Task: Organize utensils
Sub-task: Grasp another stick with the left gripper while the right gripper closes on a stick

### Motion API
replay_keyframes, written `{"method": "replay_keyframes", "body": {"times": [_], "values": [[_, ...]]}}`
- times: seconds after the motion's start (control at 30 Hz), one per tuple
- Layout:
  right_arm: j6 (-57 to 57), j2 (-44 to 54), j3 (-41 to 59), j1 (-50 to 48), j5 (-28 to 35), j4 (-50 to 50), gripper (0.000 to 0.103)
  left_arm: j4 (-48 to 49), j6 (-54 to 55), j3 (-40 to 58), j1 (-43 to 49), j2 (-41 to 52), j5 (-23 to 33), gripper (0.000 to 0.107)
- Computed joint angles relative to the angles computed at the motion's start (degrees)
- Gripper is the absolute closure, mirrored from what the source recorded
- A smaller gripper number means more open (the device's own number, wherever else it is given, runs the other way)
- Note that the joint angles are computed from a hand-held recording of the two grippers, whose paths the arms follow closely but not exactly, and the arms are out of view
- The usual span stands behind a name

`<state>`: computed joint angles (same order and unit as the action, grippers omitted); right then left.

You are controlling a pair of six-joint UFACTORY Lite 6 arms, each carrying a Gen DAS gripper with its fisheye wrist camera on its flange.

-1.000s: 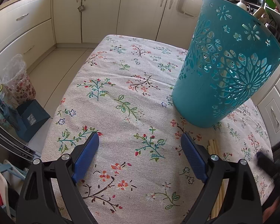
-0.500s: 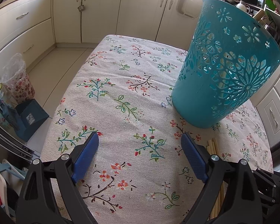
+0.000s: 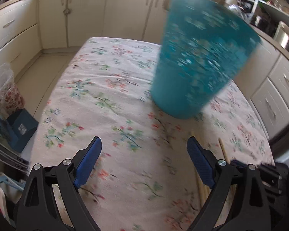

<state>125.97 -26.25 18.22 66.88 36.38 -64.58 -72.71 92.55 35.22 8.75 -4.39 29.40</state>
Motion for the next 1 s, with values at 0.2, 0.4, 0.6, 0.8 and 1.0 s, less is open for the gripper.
{"method": "replay_keyframes", "body": {"times": [0.2,0.4,0.6,0.8,1.0], "values": [[3.0,-2.0,-1.5,0.0,-0.6,-1.2,0.097,3.1,-2.6,-6.1,-9.2,-6.3,-8.0,0.021],[3.7,-4.9,-3.0,0.7,-0.4,-1.0,0.096,8.3,-8.6,-7.0,-11.9,-7.3,-11.4,0.021],[2.9,-5.2,-3.0,0.2,-0.7,-0.8,0.094,9.5,-10.3,-6.6,-12.2,-7.0,-12.3,0.021],[1.2,-3.3,-1.6,0.7,0.4,-0.1,0.093,12.5,-14.0,-8.2,-16.7,-8.6,-16.9,0.033],[-1.5,-3.6,-1.2,-0.5,2.0,2.4,0.095,10.6,-10.3,-6.3,-15.4,-7.1,-13.8,0.062]]}}
